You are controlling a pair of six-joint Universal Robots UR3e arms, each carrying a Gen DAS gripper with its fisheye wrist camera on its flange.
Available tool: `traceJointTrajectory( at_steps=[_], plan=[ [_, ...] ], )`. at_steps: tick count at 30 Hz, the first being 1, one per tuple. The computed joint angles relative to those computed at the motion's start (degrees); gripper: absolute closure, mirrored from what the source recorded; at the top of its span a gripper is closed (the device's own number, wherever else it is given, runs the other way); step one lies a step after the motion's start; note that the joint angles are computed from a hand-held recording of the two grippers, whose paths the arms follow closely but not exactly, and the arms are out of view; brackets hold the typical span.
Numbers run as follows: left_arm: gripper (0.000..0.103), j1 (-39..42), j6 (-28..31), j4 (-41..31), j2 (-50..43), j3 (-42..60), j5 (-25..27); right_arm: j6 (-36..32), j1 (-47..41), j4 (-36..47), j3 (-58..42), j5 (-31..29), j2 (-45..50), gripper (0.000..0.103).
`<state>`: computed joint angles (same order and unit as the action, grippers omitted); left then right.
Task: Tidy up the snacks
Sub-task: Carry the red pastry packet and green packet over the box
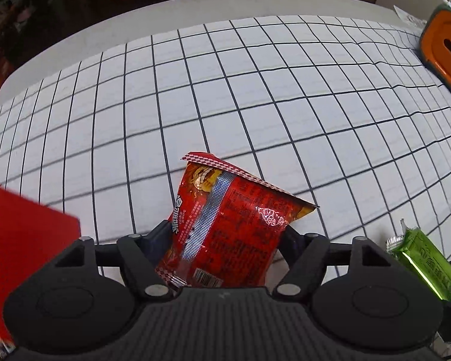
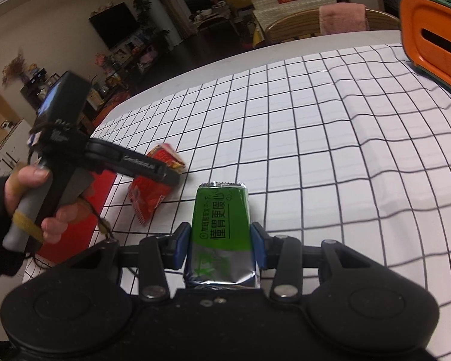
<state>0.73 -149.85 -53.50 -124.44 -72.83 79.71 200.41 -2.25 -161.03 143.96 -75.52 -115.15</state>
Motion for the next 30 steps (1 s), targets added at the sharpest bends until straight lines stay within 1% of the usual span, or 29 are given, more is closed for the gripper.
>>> traceJointTrajectory(
  at_steps=[3, 6, 9, 12, 17, 20, 22, 23, 24, 27, 28, 30],
  plan=[
    [0.03, 1.6, 1.1, 1.7, 7.3, -9.2, -0.5, 1.5, 1.2, 1.1, -0.2, -1.6, -1.1, 0.061],
    [0.03, 3.3, 1.6, -0.4, 14.0, -15.1, -2.2, 3.1, 3.1, 1.4, -0.7, -3.6, -1.6, 0.061],
    [0.03, 6.8, 4.4, -2.1, 22.9, -21.8, -4.5, 4.9, 5.3, 1.7, -1.8, -5.7, -1.5, 0.061],
    [0.03, 10.5, 5.8, -6.3, 29.8, -25.3, -6.8, 6.6, 7.8, 1.8, -3.2, -7.9, -1.1, 0.061],
    [0.03, 17.8, 11.5, -19.4, 37.0, -22.1, -9.7, 9.3, 12.7, 2.8, -6.1, -12.0, -0.8, 0.061],
    [0.03, 22.2, 15.1, -25.4, 42.8, -23.1, -11.3, 10.4, 15.5, 4.3, -8.3, -14.2, -0.9, 0.061],
    [0.03, 25.6, 18.0, -30.2, 44.6, -21.2, -12.4, 11.7, 18.2, 4.5, -10.1, -16.3, 0.2, 0.061],
    [0.03, 28.5, 21.0, -35.0, 47.0, -20.0, -13.3, 12.3, 19.6, 4.5, -11.2, -17.4, 1.0, 0.061],
    [0.03, 31.4, 24.1, -39.4, 47.2, -17.1, -14.1, 12.8, 21.1, 4.5, -12.4, -18.5, 1.9, 0.061],
    [0.03, 37.6, 30.7, -48.1, 48.9, -13.0, -15.6, 14.2, 25.1, 4.9, -16.4, -21.7, 5.3, 0.061],
    [0.03, 40.9, 34.1, -53.2, 49.1, -9.8, -16.1, 14.6, 26.4, 5.0, -17.8, -22.6, 6.5, 0.061],
    [0.03, 46.1, 39.6, -59.5, 48.6, -5.6, -16.9, 15.0, 28.6, 5.1, -20.4, -24.2, 8.9, 0.061]
  ],
)
